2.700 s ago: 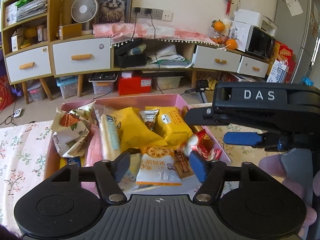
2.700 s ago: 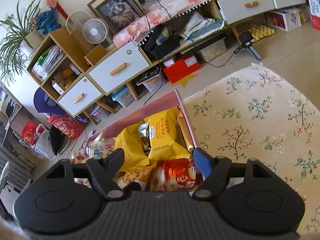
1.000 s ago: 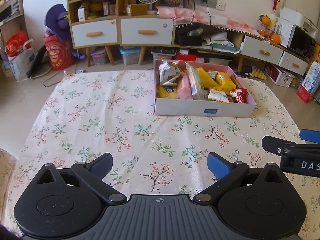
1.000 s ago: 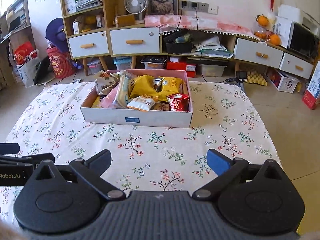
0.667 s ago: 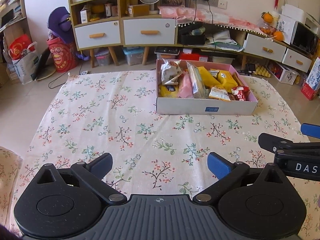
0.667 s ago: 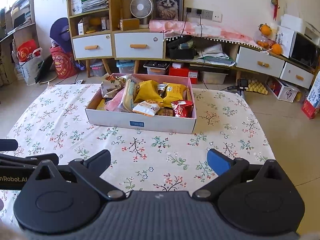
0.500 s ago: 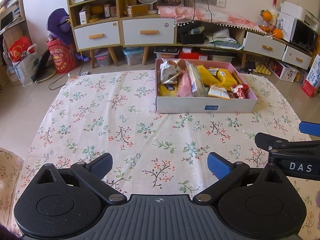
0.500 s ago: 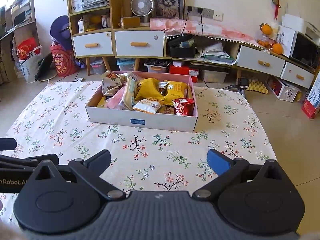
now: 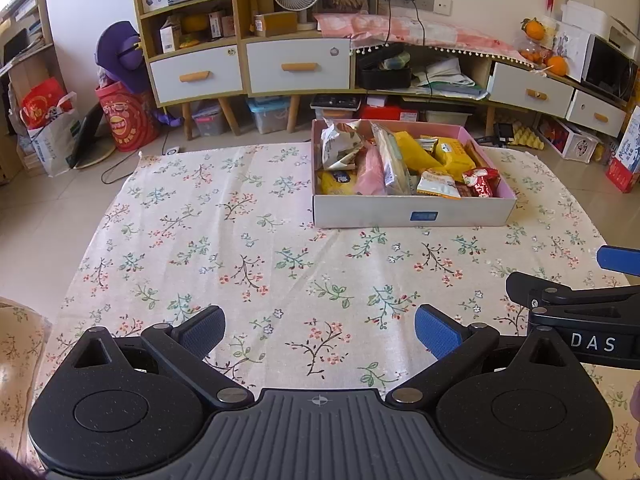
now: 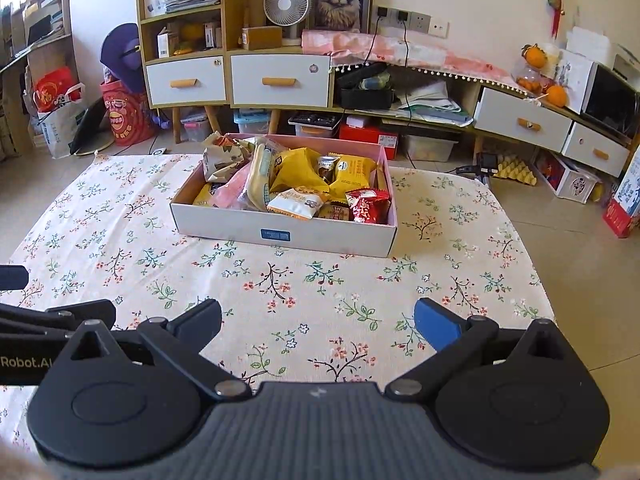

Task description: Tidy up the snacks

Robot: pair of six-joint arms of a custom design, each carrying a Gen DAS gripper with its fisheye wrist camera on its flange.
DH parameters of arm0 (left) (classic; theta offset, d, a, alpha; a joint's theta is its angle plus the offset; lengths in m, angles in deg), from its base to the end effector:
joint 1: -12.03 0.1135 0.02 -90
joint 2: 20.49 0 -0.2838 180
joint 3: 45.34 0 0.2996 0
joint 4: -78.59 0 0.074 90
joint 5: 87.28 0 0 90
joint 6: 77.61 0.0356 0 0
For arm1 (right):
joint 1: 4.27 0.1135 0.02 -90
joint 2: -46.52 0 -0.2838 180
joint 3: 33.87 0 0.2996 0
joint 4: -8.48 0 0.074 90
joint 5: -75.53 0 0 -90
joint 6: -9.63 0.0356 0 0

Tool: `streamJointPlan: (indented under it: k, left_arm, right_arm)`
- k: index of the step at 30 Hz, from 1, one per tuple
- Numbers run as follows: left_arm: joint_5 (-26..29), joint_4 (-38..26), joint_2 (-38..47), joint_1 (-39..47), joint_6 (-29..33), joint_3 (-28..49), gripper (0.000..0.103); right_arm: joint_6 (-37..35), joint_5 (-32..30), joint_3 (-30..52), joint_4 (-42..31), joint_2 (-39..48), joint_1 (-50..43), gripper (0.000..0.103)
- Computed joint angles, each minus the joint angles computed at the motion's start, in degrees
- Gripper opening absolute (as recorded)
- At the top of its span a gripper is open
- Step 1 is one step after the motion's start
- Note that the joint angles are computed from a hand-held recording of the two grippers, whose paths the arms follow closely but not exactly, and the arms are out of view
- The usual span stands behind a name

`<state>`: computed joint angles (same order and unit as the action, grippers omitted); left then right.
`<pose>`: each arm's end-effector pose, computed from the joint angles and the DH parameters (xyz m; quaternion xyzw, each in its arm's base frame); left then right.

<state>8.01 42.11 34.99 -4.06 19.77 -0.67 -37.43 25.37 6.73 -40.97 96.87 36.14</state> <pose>0.2179 -0.0663 0.2107 0.2057 0.9075 -0.0705 0.3594 0.1565 0.1033 0.1942 0.1105 0.9042 -0.0793 0.4049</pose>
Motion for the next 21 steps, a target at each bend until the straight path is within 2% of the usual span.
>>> streamJointPlan:
  k: [21]
  left_arm:
    - [0.34,-0.90,0.08,0.19,-0.12,0.27,0.102]
  right_arm:
    - [1.17,-0.15,-0.63,0.13,0.34,0.59,0.103]
